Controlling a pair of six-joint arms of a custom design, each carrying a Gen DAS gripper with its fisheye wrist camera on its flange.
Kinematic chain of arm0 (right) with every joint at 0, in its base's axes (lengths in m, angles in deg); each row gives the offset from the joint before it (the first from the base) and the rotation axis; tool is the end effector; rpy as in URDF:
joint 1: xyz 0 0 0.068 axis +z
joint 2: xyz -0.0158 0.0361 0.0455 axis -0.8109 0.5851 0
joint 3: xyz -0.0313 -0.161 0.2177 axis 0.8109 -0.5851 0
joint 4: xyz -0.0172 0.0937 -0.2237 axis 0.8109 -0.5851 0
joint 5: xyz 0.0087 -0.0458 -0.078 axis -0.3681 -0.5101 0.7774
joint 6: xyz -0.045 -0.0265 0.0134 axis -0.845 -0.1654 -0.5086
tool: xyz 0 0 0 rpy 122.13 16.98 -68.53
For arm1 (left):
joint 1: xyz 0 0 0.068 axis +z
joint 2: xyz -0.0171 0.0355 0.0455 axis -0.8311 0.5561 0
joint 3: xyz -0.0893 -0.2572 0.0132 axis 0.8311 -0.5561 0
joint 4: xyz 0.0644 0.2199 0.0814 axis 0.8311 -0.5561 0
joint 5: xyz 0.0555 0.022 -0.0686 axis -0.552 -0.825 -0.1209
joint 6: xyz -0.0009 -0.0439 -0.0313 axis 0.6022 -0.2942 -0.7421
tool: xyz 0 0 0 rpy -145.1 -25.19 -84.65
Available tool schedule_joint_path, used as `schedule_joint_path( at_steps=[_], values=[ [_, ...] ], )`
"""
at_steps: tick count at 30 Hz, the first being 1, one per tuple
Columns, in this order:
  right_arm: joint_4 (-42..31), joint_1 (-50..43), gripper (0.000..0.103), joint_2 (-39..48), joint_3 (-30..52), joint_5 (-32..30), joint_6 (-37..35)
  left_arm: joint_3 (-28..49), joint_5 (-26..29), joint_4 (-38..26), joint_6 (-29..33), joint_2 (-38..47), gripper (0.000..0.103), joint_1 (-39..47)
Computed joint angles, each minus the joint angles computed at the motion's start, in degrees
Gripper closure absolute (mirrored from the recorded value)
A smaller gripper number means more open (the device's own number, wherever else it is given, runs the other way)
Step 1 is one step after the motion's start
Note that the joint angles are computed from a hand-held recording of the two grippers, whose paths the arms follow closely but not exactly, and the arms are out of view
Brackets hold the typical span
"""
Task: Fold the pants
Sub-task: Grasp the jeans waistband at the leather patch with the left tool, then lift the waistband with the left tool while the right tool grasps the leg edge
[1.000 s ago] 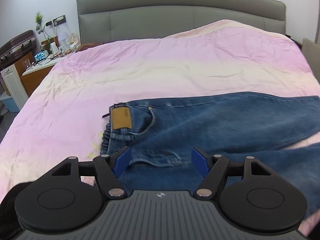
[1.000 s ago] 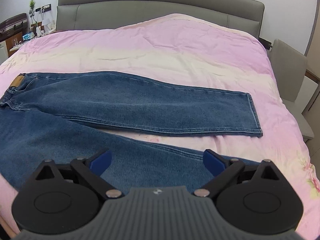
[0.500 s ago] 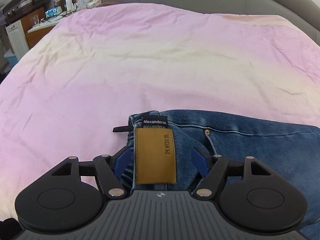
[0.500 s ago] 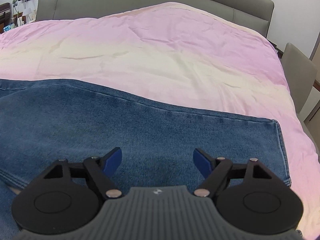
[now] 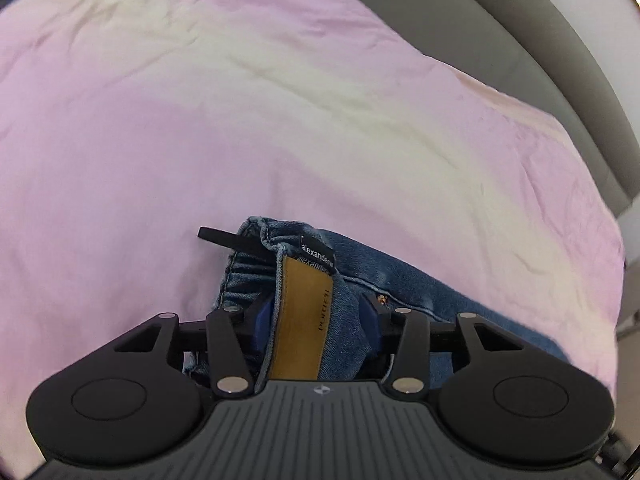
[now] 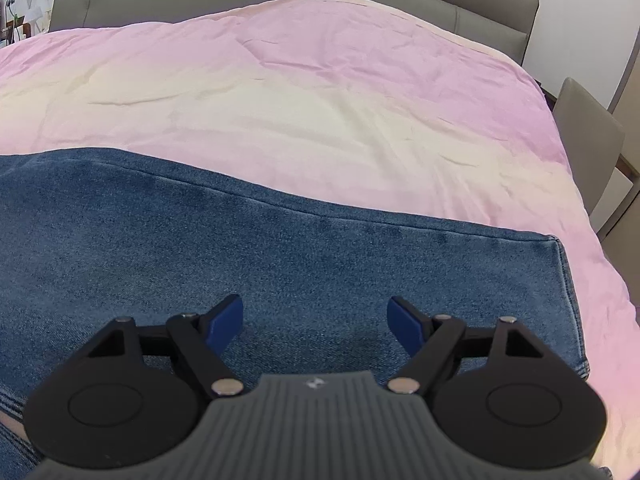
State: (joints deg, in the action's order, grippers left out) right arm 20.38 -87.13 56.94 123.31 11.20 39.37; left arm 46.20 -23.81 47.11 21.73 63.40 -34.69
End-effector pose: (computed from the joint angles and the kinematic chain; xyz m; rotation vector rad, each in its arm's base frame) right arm 0.3562 -0.2129 0.2415 -0.4204 2.3632 -0.0753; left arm 0.2007 0.0674 0.2817 -0.9243 2.3091 -0.4358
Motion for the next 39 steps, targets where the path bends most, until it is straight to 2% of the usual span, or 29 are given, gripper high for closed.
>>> schedule_joint_path(
  at_steps=[2,4,7,8,10,12,15,18,21,23,24,25,27,31,34,39],
  values=[
    [-0.29,0.02,0.026,-0.42,-0.48,-0.02,-0.02,-0.7,-1.27,2.43,-1.87,1.06,0.055,-0.21],
    [-0.09,0.15,0.026,-1.03,-1.41,0.48,-1.74,0.3,-5.73,3.29,-3.63,2.49,0.057,-3.39],
    [1.9,0.2,0.026,-1.24,-2.26,1.72,-2.96,5.92,-20.96,-1.92,-5.58,4.75,0.079,-13.17],
    [1.8,0.22,0.026,-0.89,-1.75,2.25,-2.54,7.63,-25.9,-3.37,-6.02,4.58,0.083,-16.88],
    [1.01,0.1,0.026,-0.08,-0.23,2.74,-1.99,10.74,-35.25,-5.77,-5.34,3.94,0.087,-23.18],
    [2.27,-0.27,0.025,-0.27,-0.55,2.82,-3.17,12.13,-40.42,-4.62,-2.43,3.33,0.087,-24.53],
    [4.15,-0.86,0.018,-0.19,-1.03,2.65,-4.39,12.43,-37.97,-4.0,-1.44,6.01,0.087,-20.58],
    [1.95,-1.44,0.018,2.1,1.86,3.73,-4.16,9.04,-42.86,-0.02,2.71,9.95,0.087,-23.21],
    [-3.04,-1.83,0.018,7.19,8.74,6.47,-3.66,6.73,-43.12,2.83,2.2,12.8,0.084,-22.64],
    [-9.56,-2.17,0.017,12.35,16.59,7.46,-2.74,5.8,-45.5,3.07,3.93,13.94,0.079,-23.81],
    [-13.55,-2.58,0.014,15.18,21.3,7.12,-1.19,6.0,-47.11,2.16,4.47,14.29,0.077,-25.05],
    [-17.37,-2.89,0.01,17.97,26.27,7.14,0.49,6.82,-48.23,1.03,5.07,14.69,0.071,-25.86],
    [-22.25,-3.04,0.011,21.14,32.8,7.68,2.74,10.14,-49.02,-4.29,4.86,14.88,0.06,-27.44],
    [-26.49,-4.6,0.02,20.64,35.8,6.24,0.57,14.11,-51.07,-12.71,5.29,11.47,0.059,-30.43],
    [-32.79,-7.48,0.02,20.42,40.35,2.53,-1.44,16.17,-50.26,-18.69,6.79,6.8,0.059,-32.38],
    [-44.88,-14.19,0.021,20.79,50.02,-4.14,-10.84,21.96,-50.29,-32.45,5.92,0.01,0.059,-41.53]
  ],
)
